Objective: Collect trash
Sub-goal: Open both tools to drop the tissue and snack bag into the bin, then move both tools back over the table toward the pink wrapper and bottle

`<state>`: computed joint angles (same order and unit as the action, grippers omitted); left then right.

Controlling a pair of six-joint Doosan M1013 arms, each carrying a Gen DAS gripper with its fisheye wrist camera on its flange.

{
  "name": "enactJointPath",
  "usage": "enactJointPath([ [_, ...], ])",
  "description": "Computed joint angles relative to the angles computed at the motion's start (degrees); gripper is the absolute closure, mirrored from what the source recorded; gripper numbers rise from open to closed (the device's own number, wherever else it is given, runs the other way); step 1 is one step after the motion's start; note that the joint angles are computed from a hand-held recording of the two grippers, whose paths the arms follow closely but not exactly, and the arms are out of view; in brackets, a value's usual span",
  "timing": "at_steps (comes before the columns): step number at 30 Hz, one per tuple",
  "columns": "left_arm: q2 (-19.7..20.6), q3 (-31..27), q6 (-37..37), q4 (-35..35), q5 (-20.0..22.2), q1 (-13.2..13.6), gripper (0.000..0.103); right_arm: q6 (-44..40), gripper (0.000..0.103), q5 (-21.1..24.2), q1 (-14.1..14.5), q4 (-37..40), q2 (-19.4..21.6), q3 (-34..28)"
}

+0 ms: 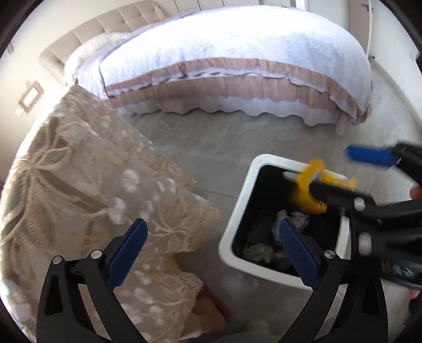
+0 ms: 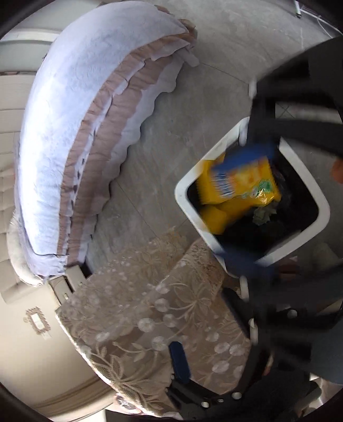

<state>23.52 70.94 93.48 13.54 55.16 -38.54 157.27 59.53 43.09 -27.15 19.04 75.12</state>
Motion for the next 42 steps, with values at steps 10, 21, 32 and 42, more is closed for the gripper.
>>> enactJointPath([
  [10, -4.4, 3.0, -0.3, 0.0, -7.0, 0.3, 0.005, 2.8, 0.004, 1.5, 1.9, -8.0, -0.1, -2.9],
  [21, -10.7, 5.9, -13.4, 7.4, -12.9, 3.8, 0.005, 0.7, 0.004, -6.7, 5.5, -22.0, 3.2, -11.6],
  [32, -16.7, 10.3, -31.1, 19.4, -14.8, 10.7, 0.005, -17.7, 0.004, -13.3, 7.5, -16.5, 12.4, -28.4],
  [42, -18.5, 12.4, -46.7, 28.1, -12.6, 18.5, 0.005, -31.1, 0.004, -7.5, 8.5, -6.1, 23.1, -48.6],
])
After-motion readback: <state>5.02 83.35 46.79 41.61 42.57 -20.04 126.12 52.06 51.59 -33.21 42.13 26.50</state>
